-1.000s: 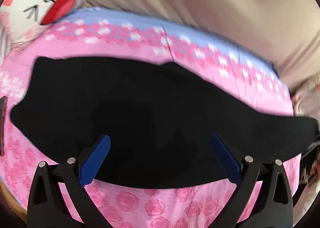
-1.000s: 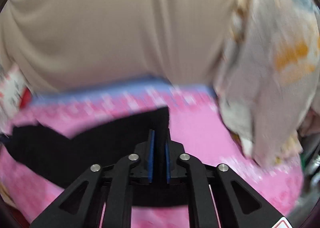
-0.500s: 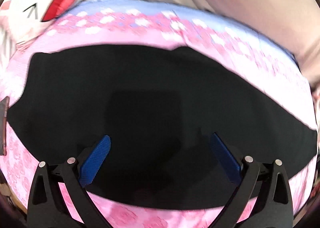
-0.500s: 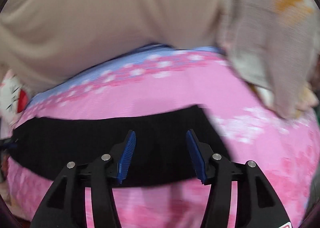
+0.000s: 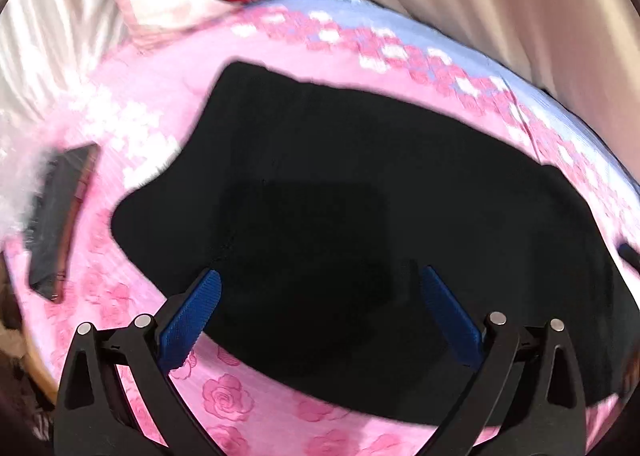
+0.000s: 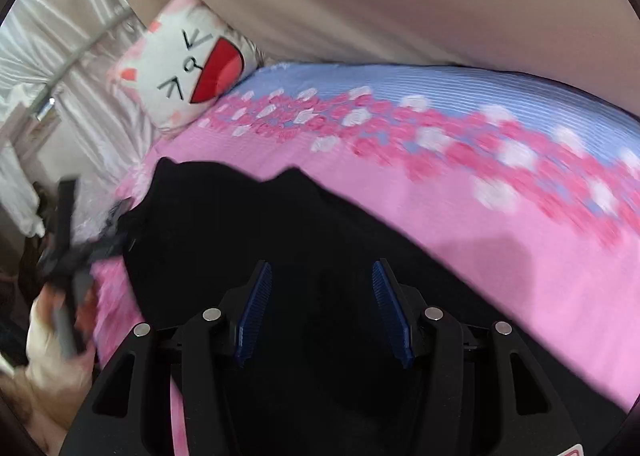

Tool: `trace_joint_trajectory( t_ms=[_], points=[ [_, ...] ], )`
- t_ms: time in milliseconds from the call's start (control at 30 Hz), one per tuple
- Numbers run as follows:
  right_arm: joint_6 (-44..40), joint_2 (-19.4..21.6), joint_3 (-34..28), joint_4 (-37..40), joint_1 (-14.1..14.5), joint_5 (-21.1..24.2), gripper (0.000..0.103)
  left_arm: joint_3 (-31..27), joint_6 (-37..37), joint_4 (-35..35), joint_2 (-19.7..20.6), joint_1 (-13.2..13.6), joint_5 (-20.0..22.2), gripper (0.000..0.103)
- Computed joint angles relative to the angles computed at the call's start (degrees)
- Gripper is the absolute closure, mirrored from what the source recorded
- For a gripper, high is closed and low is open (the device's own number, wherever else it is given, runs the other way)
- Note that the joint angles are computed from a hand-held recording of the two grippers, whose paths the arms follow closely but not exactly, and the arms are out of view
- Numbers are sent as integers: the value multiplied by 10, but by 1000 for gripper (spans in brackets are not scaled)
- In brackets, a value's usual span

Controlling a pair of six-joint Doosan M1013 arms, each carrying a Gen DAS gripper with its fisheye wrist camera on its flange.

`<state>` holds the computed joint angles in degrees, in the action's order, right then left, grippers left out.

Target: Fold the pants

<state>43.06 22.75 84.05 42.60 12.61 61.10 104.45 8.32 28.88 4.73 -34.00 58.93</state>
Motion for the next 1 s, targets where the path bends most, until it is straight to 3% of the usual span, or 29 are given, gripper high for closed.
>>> trace_joint_trajectory(
  t_ms=[100, 200, 333, 500, 533, 600, 633, 667, 767, 833, 900, 933, 1000],
  points=[
    [74, 56, -69, 7, 16, 63, 51, 21, 24, 1, -16, -1, -35, 5],
    [140, 112, -134, 50, 14, 181, 50, 39, 35, 15, -33, -10, -62, 5],
    [174, 137, -162, 68, 8, 269, 50, 65, 45, 12, -59, -10, -108, 5],
    [211, 165, -191, 80, 10, 319, 50, 78, -22, 92, -76, -23, -92, 5],
    [213, 168, -194, 85, 15, 314, 53, 77, -22, 87, -73, -18, -88, 5],
    [213, 164, -197, 63, 26, 283, 73, 67, -7, 55, -55, -5, -49, 5],
    [219, 157, -197, 40, 32, 253, 91, 63, 1, 44, -47, 0, -33, 5],
    [216, 152, -195, 33, 34, 227, 94, 64, 5, 41, -42, 1, -32, 5],
    [216, 145, -182, 52, 25, 169, 100, 50, -1, 73, -23, -15, 10, 5],
    [205, 138, -169, 35, 25, 99, 103, 43, -5, 93, -13, -21, 32, 5],
    [232, 151, -173, 58, 15, 106, 103, 40, -17, 108, -7, -23, 39, 5],
    [236, 141, -159, 73, 9, 83, 102, 40, -17, 109, -6, -22, 38, 5],
    [164, 105, -126, 83, 6, 52, 96, 41, -12, 102, -13, -22, 32, 5]
  ],
)
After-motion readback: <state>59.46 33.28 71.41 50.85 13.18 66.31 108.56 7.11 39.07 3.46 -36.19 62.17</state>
